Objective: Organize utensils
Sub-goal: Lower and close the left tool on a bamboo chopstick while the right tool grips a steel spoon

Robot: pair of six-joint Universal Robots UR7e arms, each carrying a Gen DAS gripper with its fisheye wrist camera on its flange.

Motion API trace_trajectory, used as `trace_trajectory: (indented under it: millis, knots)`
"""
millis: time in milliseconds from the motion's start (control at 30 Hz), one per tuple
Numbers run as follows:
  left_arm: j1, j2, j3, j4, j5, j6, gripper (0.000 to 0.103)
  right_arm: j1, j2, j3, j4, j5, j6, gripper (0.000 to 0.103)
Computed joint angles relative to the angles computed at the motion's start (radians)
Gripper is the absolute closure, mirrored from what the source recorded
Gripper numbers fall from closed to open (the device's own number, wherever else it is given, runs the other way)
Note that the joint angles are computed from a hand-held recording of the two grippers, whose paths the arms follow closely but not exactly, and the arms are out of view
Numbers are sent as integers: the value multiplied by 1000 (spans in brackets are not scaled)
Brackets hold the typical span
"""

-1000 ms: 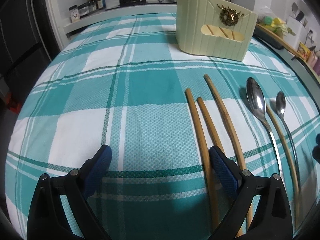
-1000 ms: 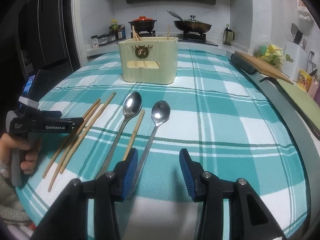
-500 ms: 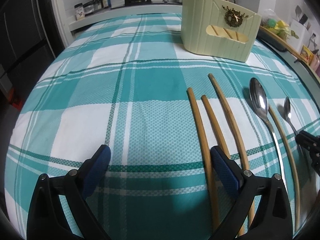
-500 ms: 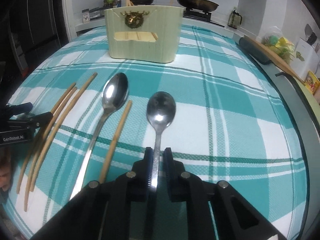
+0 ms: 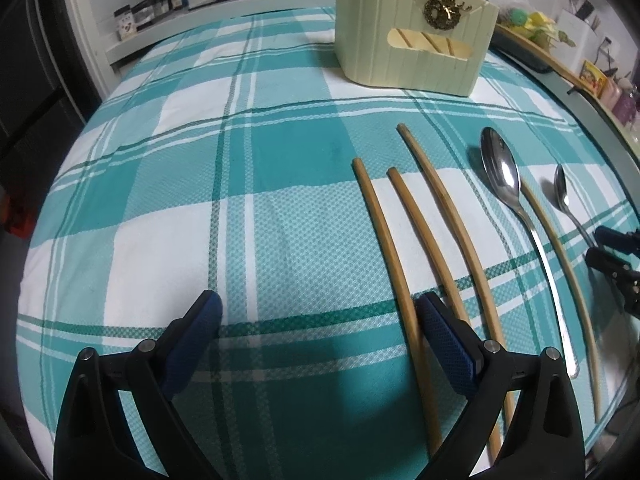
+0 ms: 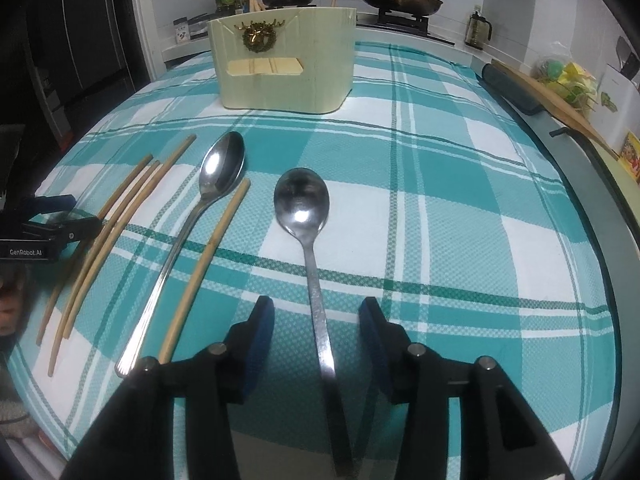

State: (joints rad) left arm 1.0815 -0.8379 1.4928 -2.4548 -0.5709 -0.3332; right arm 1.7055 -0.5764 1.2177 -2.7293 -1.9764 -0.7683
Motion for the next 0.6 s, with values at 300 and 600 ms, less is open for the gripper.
trace_trajectory:
  millis: [300,600]
  knots:
    - [6,72,-141,97,-21,23,28,2,102,-233,216,31,-42,52]
    - [8,98,-157,-18,-61,135,95,12,187,-336,180,59,-76,67]
